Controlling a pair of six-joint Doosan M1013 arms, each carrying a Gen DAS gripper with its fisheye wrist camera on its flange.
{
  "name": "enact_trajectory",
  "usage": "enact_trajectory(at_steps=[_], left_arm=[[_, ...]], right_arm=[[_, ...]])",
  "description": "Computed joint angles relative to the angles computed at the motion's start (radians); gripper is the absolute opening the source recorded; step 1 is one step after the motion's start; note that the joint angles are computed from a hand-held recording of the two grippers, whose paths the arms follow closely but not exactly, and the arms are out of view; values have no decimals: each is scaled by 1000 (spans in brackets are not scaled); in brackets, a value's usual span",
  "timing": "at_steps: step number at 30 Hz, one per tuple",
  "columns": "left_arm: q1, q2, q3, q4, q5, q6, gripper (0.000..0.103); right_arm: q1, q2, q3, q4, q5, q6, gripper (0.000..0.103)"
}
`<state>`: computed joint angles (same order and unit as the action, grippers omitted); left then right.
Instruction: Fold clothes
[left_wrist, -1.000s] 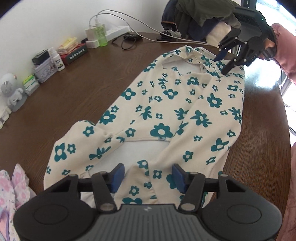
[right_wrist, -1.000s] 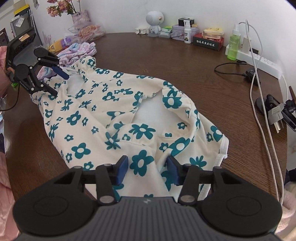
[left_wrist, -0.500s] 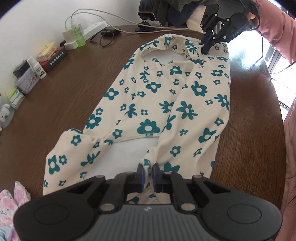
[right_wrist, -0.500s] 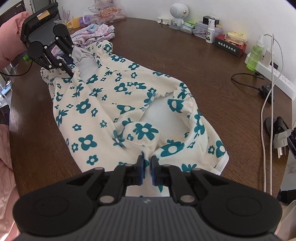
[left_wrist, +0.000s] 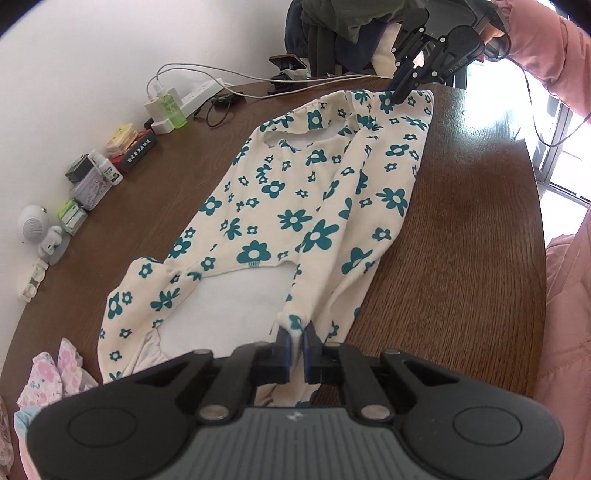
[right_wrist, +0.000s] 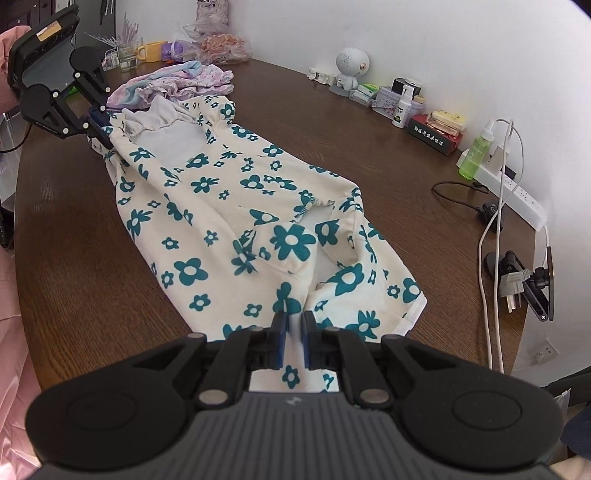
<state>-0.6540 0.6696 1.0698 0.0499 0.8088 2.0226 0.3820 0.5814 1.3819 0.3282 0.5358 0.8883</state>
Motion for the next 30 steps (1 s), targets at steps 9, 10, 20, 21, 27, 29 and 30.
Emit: enact_trajectory(at_steps=[9,10,20,21,27,29,30], left_arm=[[-25,-40,78,114,-115,-77,3],[-30,-54,101,126,-138,-79,3],[-84,-187,299,297,-295,-227,3],[-85,-183,298,303,-288,-236,3],[-83,-148,264,281,-240,-219,4],[-83,-143,261,282,-234,-222,4],[-83,-142,262,286,-234,-227,4]], right_arm=[[5,1,10,24,-2,-38,3],[5,-10,24,41,-19,-62,3],[22,-156,218,200,-210,-248,2],[19,-155,225,218,-227,-251,4],[-7,-78,156,252,-176,-227,47],[-9,-42,106,212,-125,-196,45],[-10,-23,81,194,-99,-182,45]])
